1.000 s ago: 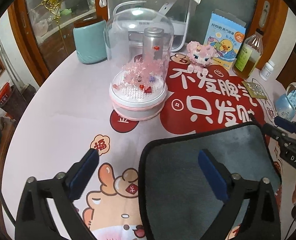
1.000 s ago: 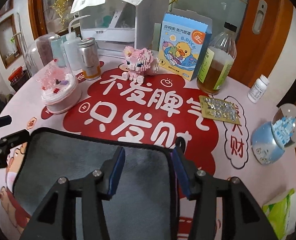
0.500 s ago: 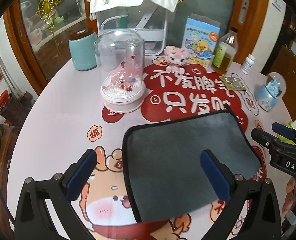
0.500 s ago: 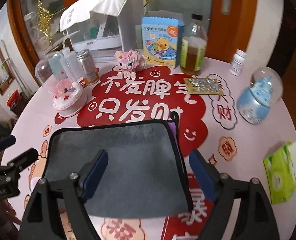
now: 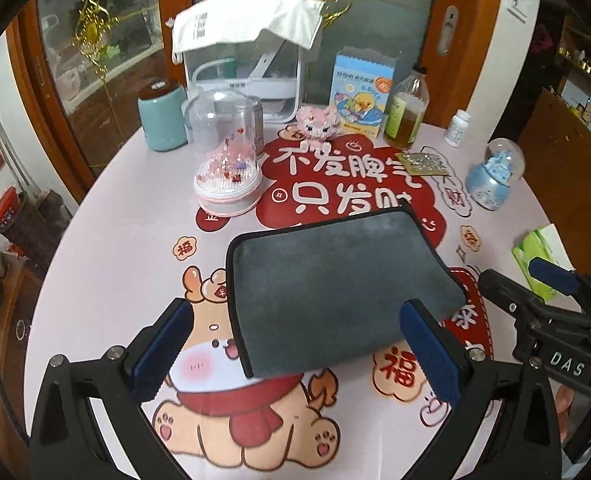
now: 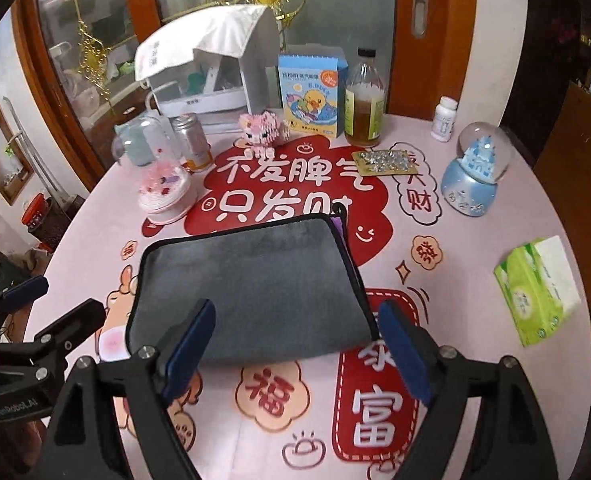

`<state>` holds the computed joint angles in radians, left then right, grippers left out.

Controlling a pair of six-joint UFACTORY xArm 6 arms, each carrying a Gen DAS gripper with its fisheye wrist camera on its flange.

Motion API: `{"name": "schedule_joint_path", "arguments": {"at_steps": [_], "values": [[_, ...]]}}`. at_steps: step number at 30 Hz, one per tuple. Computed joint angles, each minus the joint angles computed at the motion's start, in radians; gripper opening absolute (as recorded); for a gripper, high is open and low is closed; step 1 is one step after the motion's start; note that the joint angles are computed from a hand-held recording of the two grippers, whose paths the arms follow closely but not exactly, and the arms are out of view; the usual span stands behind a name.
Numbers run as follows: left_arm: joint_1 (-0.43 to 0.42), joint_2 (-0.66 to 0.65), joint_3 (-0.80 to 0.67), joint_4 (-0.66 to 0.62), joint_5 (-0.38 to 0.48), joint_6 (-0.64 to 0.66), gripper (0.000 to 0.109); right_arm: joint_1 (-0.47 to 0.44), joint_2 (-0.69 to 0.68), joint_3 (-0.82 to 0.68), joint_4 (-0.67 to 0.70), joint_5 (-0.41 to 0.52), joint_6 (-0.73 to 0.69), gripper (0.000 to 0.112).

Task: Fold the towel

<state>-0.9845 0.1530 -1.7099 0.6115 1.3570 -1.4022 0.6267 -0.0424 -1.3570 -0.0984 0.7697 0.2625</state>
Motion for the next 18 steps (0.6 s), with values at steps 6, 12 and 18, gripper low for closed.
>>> {"name": "schedule_joint_path", "arguments": {"at_steps": [6,12,18], "values": [[-0.094,0.032,-0.105,0.056,0.125,-0.029,0.102,0.013,-0.137,0.104,-0.019,0.002,0.033,0.084],[-0.172,0.068,-0.197,0.093,0.221,-0.058,0.102,0.026,-0.254,0.194,-0.028,0.015,0.05,0.084],[-0.229,0.08,-0.235,0.098,0.276,-0.111,0.102,0.038,-0.351,0.262,-0.031,0.033,0.048,0.084]]}}
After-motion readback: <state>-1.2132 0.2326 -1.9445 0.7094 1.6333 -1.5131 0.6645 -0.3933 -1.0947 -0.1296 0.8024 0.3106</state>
